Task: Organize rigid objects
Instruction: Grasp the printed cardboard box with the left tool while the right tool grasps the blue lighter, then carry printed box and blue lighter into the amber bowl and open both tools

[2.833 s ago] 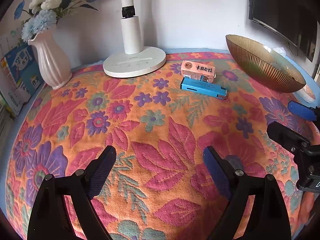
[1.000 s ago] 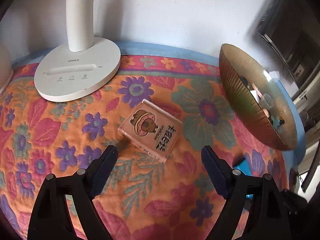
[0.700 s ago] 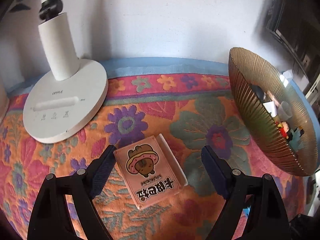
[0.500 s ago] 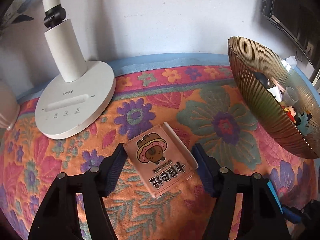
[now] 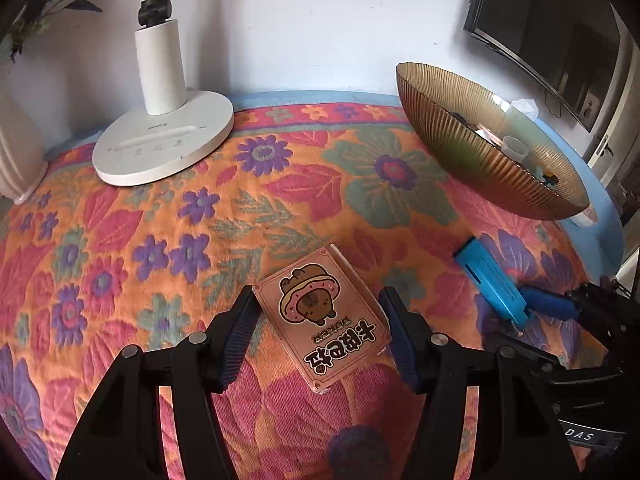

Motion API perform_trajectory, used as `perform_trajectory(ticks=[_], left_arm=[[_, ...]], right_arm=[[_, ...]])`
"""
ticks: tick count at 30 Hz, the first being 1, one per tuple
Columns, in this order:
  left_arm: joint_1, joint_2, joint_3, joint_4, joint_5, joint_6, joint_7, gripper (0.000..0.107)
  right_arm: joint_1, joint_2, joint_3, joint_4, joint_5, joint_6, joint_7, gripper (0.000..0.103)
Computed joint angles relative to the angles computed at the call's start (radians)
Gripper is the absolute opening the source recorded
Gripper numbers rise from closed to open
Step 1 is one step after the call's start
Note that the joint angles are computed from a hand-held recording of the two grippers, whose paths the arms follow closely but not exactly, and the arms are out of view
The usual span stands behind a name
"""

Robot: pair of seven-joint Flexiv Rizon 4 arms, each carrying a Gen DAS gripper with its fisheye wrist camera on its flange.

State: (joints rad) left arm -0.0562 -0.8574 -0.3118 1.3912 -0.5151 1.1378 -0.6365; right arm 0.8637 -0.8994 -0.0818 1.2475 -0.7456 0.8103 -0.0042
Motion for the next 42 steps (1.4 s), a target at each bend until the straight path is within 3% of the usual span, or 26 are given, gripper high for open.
perform_trajectory(ticks=[2, 4, 9, 15, 22, 25, 28, 29, 30, 32, 36, 39, 41, 42], left_arm=[[-0.016, 0.002, 0.003, 0.018, 0.009, 0.046, -0.002, 0.059], [-0.03, -0.002, 0.02, 0.009, 0.032, 0.051, -0.011, 0.059], [-0.048, -0.001, 0.033, 0.008, 0.079, 0.075, -0.016, 0.059], [0.026, 0.081, -0.036, 0.147, 0.046, 0.086, 0.034, 0.059], [0.147, 0.203, -0.139, 0.373, -0.08, 0.08, 0.251, 0.059], [0.137, 0.232, -0.127, 0.419, -0.119, 0.103, 0.304, 0.061], [0.139, 0.25, -0.119, 0.444, -0.159, 0.108, 0.331, 0.064], [0.145, 0.258, -0.121, 0.452, -0.178, 0.1, 0.341, 0.064], [0.147, 0.265, -0.119, 0.459, -0.196, 0.094, 0.35, 0.065], [0.144, 0.276, -0.106, 0.465, -0.226, 0.077, 0.36, 0.066], [0.107, 0.281, -0.066, 0.45, -0.263, 0.024, 0.349, 0.068], [0.037, 0.27, -0.013, 0.44, -0.23, 0.083, 0.297, 0.069], [0.036, 0.267, -0.036, 0.459, -0.239, 0.156, 0.312, 0.062], [0.033, 0.265, -0.043, 0.467, -0.236, 0.195, 0.312, 0.047]], right_arm=[[0.006, -0.032, 0.01, -0.071, 0.019, -0.091, -0.055, 0.057], [0.013, -0.04, 0.007, -0.091, 0.021, -0.118, -0.069, 0.057], [0.02, -0.017, -0.007, -0.04, -0.006, -0.068, -0.035, 0.034], [0.028, 0.012, -0.002, 0.011, -0.027, -0.029, -0.014, 0.024], [0.077, 0.083, -0.005, 0.16, -0.105, 0.078, 0.183, 0.024], [0.09, 0.091, -0.003, 0.18, -0.132, 0.074, 0.236, 0.025], [0.081, 0.112, -0.013, 0.232, -0.182, 0.173, 0.341, 0.042], [0.08, 0.117, -0.018, 0.243, -0.196, 0.197, 0.371, 0.053], [0.079, 0.119, -0.017, 0.245, -0.199, 0.193, 0.386, 0.055], [0.073, 0.109, 0.004, 0.22, -0.175, 0.157, 0.368, 0.055], [0.079, 0.062, 0.039, 0.107, -0.099, -0.022, 0.254, 0.055], [0.098, -0.003, 0.048, -0.03, -0.041, -0.2, 0.134, 0.052], [0.108, -0.018, 0.04, -0.057, -0.04, -0.227, 0.103, 0.037], [0.116, -0.027, 0.038, -0.077, -0.04, -0.249, 0.08, 0.03]])
